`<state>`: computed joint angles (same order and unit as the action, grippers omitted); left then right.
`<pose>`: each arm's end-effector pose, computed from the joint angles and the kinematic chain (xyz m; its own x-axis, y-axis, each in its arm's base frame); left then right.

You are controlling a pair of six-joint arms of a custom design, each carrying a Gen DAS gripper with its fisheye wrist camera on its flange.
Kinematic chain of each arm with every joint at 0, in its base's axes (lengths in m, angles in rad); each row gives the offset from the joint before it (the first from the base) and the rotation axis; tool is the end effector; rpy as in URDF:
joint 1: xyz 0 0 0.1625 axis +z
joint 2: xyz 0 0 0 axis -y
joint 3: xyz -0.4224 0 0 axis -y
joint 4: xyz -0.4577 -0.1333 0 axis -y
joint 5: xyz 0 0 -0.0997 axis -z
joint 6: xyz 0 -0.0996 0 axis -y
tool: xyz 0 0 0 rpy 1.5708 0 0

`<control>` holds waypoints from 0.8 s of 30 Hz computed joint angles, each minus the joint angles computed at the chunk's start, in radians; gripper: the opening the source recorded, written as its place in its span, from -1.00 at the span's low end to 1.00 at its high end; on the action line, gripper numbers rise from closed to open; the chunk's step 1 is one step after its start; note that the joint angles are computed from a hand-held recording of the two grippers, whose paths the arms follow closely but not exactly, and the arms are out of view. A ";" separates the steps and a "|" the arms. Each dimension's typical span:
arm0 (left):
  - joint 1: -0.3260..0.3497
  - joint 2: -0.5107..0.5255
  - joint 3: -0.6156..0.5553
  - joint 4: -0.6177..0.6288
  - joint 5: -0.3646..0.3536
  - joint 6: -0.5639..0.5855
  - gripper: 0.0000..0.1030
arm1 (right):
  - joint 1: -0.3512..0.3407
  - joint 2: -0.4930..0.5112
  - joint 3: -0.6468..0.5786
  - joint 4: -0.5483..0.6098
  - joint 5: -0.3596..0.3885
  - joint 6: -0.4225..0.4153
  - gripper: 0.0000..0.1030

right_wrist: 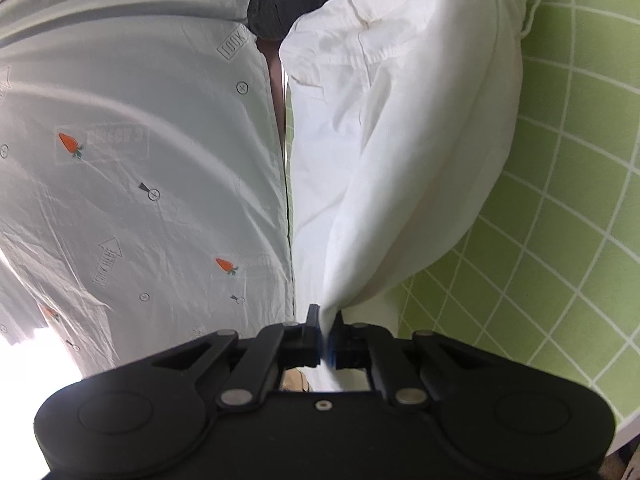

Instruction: Fold clothes

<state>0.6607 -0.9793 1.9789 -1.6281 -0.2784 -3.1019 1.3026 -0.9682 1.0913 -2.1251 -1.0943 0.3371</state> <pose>-0.2696 -0.4996 0.0314 -0.4635 -0.7080 0.5327 -0.4462 -0.3330 -0.8307 -0.0450 -0.8393 0.4156 -0.7769 0.3375 -0.5315 0.5274 0.8099 -0.2566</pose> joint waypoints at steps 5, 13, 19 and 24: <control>0.015 -0.067 0.016 0.241 -0.026 -0.209 0.27 | -0.001 -0.025 0.051 -0.050 -0.032 0.010 -0.92; 0.065 -0.207 0.066 0.397 -0.055 -0.278 0.21 | -0.004 -0.067 0.157 -0.236 -0.226 0.018 -0.40; 0.079 -0.358 0.119 0.588 -0.066 -0.404 0.21 | 0.000 -0.065 0.222 -0.481 -0.408 0.146 -0.10; 0.109 -0.440 0.156 0.471 -0.045 -0.208 -0.97 | 0.016 -0.037 0.214 -0.556 -0.477 0.149 -0.87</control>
<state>0.7696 -1.4197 2.1346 -1.1570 -0.3229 -3.3101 1.3190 -1.0049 1.3055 -2.6809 -1.5708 0.4858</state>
